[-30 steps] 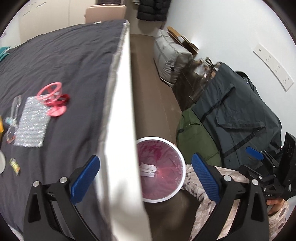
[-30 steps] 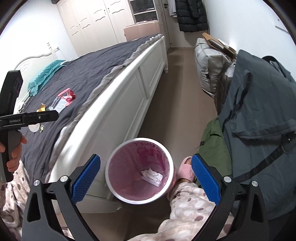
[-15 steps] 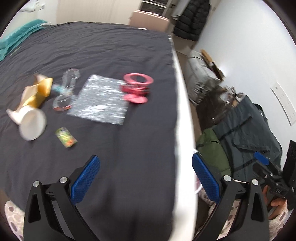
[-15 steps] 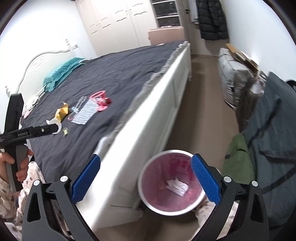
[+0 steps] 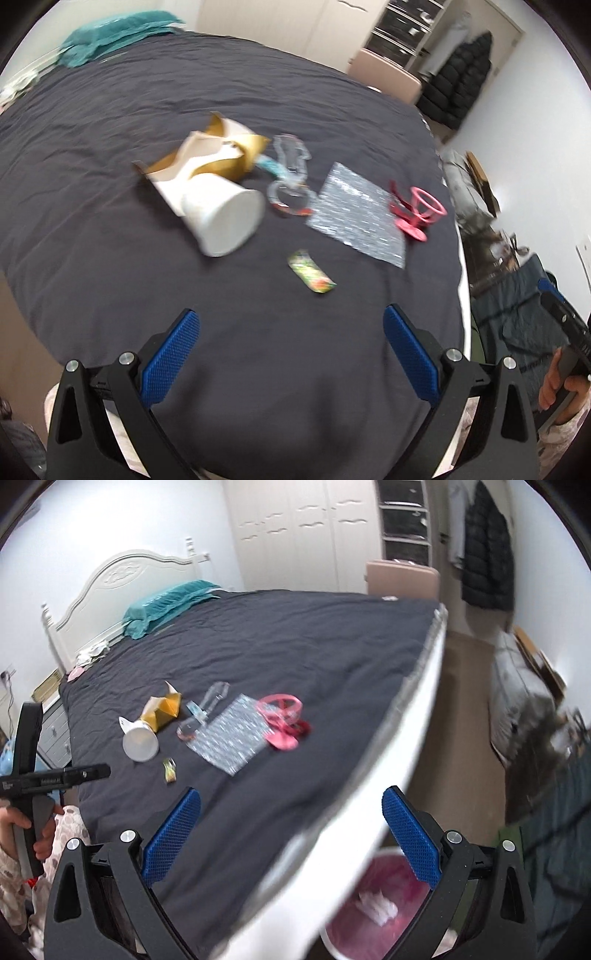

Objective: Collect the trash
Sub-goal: 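Move both tools back over the bed toward the remaining trash, then grasp the pink plastic stand with the right gripper while the left gripper grasps the white paper cup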

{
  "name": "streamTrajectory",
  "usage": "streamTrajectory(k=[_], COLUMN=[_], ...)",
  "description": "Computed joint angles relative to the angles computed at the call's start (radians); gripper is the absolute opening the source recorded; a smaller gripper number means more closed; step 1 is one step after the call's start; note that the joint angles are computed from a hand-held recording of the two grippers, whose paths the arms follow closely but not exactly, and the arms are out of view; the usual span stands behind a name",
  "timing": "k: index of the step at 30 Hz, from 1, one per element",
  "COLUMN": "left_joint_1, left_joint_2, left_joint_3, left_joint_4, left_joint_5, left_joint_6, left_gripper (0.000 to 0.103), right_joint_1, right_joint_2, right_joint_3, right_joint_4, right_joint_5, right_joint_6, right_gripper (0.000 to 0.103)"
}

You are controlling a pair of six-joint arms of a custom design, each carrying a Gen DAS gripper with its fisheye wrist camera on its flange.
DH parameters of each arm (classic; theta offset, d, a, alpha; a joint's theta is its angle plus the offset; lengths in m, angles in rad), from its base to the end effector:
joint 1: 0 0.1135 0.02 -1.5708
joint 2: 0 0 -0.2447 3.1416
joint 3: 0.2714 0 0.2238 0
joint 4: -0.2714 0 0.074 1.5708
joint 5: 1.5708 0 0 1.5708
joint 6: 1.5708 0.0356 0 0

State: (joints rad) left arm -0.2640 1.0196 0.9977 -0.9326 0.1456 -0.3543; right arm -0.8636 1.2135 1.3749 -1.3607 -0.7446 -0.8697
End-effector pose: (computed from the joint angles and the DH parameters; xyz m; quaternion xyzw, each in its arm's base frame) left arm 0.1646 -0.0498 0.2881 -0.0208 0.9504 -0.1581 0.2671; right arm 0.1314 -0.1166 0.3433 -0.0700 0.9153 0.1003 0.3838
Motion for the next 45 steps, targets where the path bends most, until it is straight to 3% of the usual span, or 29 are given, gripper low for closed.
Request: streamTrajectory(k=[4,8,17,21,29,32,36,45], left_joint_1=[0.153,0.271,0.37,0.37,0.321,0.321,0.313,0.298], left_joint_2=[-0.026,-0.022,0.048,0.08,0.153,0.164,0.18,0.214], left_joint_3=[-0.038,-0.068,-0.114,-0.113,-0.088,-0.086,-0.076,-0.038], left_joint_4=[-0.002,0.012,0.09,0.112,0.159,0.17,0.177,0.191], left_joint_5=[0.081,0.151,0.226,0.226,0.181,0.182,0.174,0.163], left_joint_6=[0.077,0.143,0.187,0.199,0.201,0.192,0.185,0.178], left_gripper=[0.098,0.098,0.098,0.098,0.098,0.098,0.098,0.098], right_joint_1=[0.225,0.411,0.648,0.684,0.729,0.741,0.737,0.688], right_joint_2=[-0.019,0.014,0.225,0.322,0.446,0.486,0.528,0.484], right_joint_3=[-0.013,-0.014,0.058,0.09,0.134,0.156,0.191,0.198], right_joint_4=[0.141,0.259,0.36,0.379,0.421,0.414,0.378,0.358], right_joint_5=[0.073,0.164,0.357,0.411,0.495,0.53,0.531,0.447], right_joint_6=[0.189,0.297,0.262,0.236,0.233,0.229,0.232,0.298], right_gripper=[0.096,0.093,0.074,0.061,0.049,0.039,0.016,0.005])
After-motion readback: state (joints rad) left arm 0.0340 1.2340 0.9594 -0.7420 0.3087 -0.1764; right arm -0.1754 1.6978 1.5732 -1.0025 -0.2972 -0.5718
